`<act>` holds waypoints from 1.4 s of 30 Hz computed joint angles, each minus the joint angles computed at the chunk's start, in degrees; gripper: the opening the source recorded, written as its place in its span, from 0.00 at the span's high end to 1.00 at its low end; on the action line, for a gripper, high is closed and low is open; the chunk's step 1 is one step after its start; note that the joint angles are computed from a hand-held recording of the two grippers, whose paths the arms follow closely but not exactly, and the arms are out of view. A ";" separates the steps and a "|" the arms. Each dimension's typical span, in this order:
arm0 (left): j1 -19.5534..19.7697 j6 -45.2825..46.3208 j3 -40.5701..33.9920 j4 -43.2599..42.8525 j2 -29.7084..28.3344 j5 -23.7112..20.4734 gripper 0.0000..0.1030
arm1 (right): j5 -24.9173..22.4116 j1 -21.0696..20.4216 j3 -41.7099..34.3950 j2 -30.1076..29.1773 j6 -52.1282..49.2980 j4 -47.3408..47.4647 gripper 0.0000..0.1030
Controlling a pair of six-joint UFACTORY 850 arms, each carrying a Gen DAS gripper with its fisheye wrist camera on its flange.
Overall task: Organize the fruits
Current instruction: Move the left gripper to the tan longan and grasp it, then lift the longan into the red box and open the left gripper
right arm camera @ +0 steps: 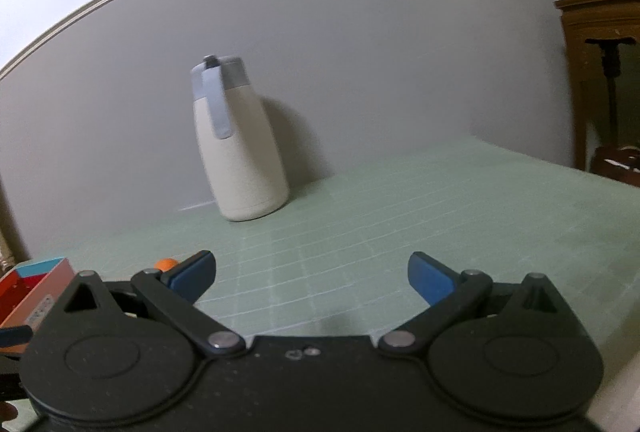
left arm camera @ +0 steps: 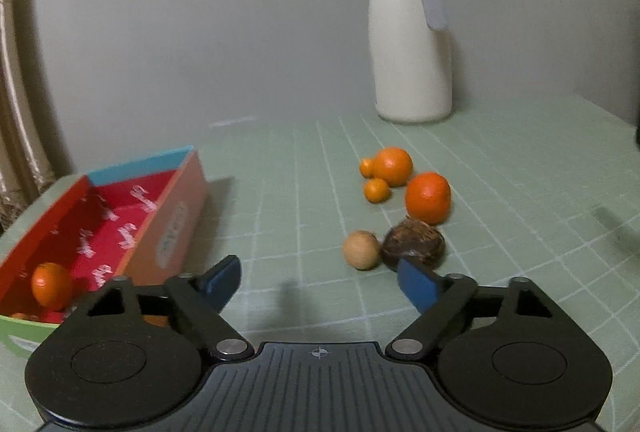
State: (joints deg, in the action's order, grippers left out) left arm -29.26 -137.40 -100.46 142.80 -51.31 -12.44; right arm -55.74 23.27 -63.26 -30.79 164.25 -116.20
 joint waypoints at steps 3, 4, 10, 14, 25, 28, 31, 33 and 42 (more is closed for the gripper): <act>-0.22 4.86 -2.12 -5.15 -1.32 1.16 0.21 | 0.04 -0.32 0.99 0.61 1.18 0.21 0.00; -0.30 5.75 -2.54 -5.90 -1.60 1.30 0.21 | 0.01 -0.39 1.32 0.81 1.59 0.23 0.00; -0.47 10.16 -5.04 -9.84 -3.21 2.81 0.30 | 0.22 -0.71 1.75 1.05 2.54 -0.13 0.00; -0.42 20.36 -7.64 -20.29 -4.65 5.15 0.38 | 0.49 -0.82 1.60 0.99 2.61 -0.55 0.00; -0.46 25.28 -10.65 -25.65 -6.38 7.43 0.50 | 0.43 -0.96 2.26 1.49 3.66 -1.62 0.00; -0.50 19.12 -10.72 -19.31 -6.42 8.25 0.64 | -0.58 -0.62 2.35 1.44 3.19 -1.03 0.00; -0.55 13.88 -10.87 -13.60 -6.52 8.74 0.77 | -0.49 -0.62 2.25 1.36 3.50 -1.06 0.00; -0.66 11.88 -10.67 -11.70 -6.45 8.37 0.77 | -0.35 -0.56 2.35 1.43 3.75 -1.18 0.00; -0.49 -8.62 -7.31 8.50 -4.55 4.61 0.77 | -0.62 -0.35 1.58 1.08 1.79 0.39 0.00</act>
